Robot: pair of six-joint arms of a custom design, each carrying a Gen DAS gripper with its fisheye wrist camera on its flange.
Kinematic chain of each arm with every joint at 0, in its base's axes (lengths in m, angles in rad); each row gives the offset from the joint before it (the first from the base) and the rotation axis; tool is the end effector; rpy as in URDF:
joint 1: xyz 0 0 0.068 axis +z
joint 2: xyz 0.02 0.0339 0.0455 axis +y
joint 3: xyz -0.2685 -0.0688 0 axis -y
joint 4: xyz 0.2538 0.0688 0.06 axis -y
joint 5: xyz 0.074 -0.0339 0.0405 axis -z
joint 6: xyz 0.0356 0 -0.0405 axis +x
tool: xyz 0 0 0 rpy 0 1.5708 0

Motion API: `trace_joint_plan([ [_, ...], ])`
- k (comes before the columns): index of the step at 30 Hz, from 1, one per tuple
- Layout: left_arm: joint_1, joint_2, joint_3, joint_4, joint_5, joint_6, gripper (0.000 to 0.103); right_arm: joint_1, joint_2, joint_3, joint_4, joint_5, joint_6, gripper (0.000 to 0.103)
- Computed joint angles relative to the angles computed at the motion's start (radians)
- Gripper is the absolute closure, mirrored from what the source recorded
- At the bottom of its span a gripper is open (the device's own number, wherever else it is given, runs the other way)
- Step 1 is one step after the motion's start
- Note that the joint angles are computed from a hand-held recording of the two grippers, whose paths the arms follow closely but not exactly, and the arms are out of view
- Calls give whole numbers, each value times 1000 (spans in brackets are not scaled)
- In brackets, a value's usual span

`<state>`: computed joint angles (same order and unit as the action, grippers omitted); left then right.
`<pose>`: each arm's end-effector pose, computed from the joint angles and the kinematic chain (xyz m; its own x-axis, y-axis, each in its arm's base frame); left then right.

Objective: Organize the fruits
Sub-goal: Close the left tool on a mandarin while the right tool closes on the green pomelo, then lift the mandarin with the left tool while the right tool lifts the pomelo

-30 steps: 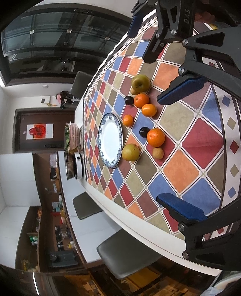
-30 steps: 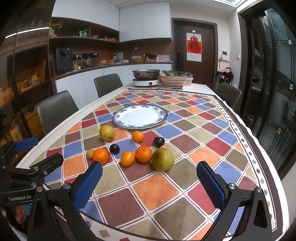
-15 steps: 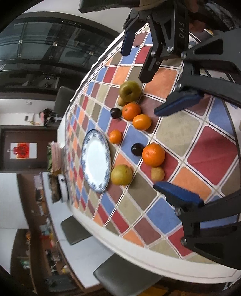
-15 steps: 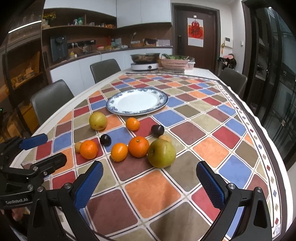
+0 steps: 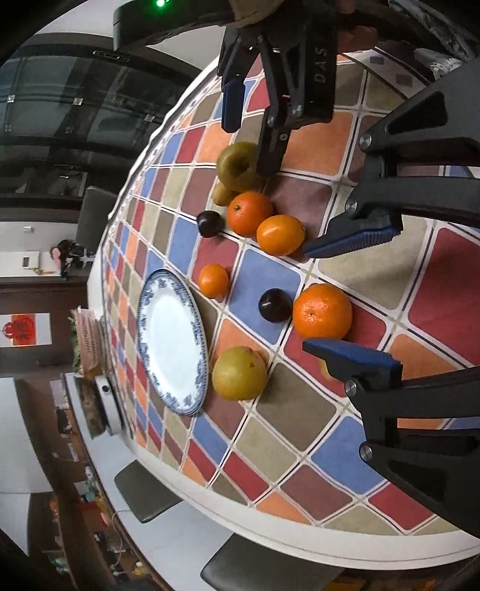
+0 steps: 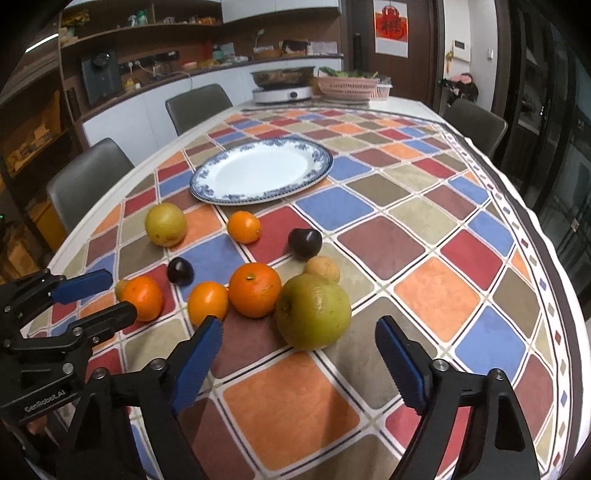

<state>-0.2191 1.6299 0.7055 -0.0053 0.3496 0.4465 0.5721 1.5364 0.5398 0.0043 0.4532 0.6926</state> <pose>0.2910 -0.0773 0.1290 -0.5311 0.5339 -0.6580 0.7023 0.7118 0.0107 0.2245 0.1260 0.1126 -0.7240 0.2166 -0.6549 0.2298 0.9709 0.0670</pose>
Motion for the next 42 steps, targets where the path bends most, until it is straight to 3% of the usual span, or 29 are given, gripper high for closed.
trace_joint_plan([
  [15,-42,85,43,87,-117,11,64,-115,97,39,33,-160,-37,40],
  [20,-64,103,48,113,-177,-5,66,-136,110,34,53,-189,-39,41],
  [25,-80,112,48,138,-211,-24,67,-141,113,30,59,-186,-48,52],
  [42,-45,56,12,152,-131,-96,68,-100,50,6,39,-119,-39,53],
])
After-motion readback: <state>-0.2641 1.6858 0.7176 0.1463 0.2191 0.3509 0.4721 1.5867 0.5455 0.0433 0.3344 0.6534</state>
